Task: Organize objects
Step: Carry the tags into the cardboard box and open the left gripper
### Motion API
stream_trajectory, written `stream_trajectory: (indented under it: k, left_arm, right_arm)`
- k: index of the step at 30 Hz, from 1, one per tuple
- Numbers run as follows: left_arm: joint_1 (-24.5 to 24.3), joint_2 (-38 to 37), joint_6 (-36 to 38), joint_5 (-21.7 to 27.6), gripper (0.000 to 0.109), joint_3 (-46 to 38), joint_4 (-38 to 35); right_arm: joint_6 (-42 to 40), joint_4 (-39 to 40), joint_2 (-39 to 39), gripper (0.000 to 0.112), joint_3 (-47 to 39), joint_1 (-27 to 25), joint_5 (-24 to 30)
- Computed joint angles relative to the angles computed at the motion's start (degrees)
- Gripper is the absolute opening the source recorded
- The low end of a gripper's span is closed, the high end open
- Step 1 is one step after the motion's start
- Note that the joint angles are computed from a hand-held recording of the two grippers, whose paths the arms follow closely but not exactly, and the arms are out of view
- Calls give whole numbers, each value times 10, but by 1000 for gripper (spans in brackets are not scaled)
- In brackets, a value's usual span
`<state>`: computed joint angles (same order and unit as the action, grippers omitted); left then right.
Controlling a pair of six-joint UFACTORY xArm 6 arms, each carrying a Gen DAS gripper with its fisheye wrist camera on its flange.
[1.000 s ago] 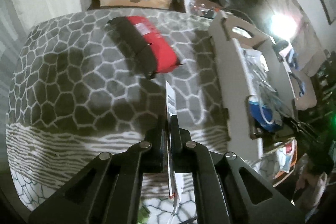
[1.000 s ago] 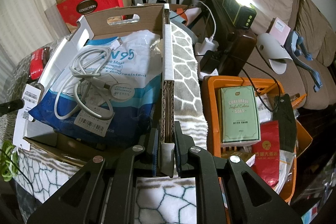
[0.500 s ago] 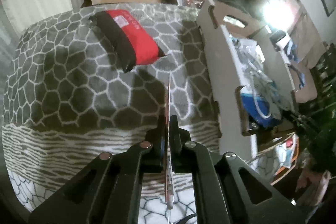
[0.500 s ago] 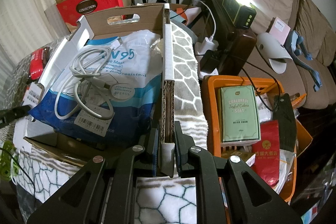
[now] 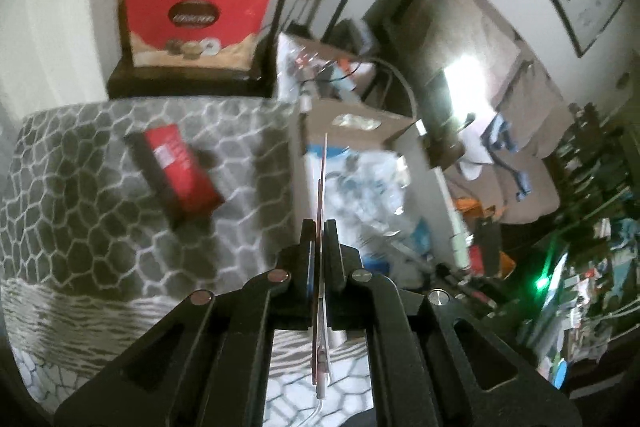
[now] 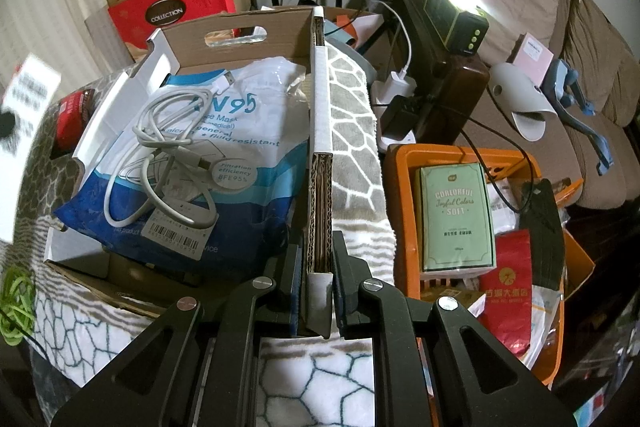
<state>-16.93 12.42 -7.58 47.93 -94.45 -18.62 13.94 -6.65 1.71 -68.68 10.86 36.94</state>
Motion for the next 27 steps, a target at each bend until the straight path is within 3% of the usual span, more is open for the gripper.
stream_trajectory:
  k: [14,27]
  left_arm:
    - [-29,127,-45,27,3,-166,-25]
    - [-41,194,-51,-9,3,-200,-135]
  right_arm:
    - [3,-2,1,13,-2,1,1]
    - [3,-3,1,13,-3,2,2]
